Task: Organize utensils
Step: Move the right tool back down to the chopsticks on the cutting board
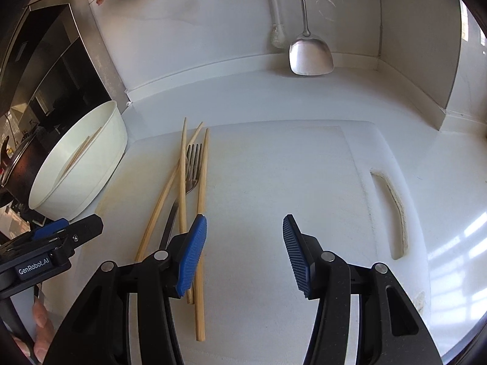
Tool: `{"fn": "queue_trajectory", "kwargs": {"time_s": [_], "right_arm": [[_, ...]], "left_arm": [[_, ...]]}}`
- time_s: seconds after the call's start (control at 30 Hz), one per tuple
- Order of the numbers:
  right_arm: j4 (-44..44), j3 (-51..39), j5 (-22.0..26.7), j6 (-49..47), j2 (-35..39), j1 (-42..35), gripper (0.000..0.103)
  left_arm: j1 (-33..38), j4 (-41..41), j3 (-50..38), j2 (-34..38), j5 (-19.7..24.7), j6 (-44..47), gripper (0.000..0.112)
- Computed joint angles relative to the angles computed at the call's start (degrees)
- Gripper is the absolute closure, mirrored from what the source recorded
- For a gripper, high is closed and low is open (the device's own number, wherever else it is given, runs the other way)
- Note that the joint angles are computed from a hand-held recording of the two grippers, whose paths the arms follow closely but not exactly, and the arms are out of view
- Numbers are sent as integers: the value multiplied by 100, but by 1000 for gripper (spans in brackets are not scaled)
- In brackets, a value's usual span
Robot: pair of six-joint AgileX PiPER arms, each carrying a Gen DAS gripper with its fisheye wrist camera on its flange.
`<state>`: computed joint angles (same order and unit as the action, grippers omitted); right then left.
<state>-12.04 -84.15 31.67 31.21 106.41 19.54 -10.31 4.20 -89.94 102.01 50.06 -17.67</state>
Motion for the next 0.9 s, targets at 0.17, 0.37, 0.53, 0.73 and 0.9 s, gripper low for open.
{"fn": "queue_trajectory", "kwargs": {"time_s": [0.17,0.37,0.53,0.73,0.9], "right_arm": [[-18,-74,-182,-238,179,-13,53],[70,-355,-77,-484,394,-38,53],[342,-560,-38,-757,566,-63,53],[302,-661,-3,-750,657,-16,53],[209,-696,14,-728,733,22,53]], "left_arm": [[-118,302,127,82,-359,-345,26],[-116,328,-17,268,-378,-407,26],[-133,388,-73,343,-382,-449,26],[-79,325,-66,369,-397,-371,26],[-58,288,-132,419,-367,-331,26]]}}
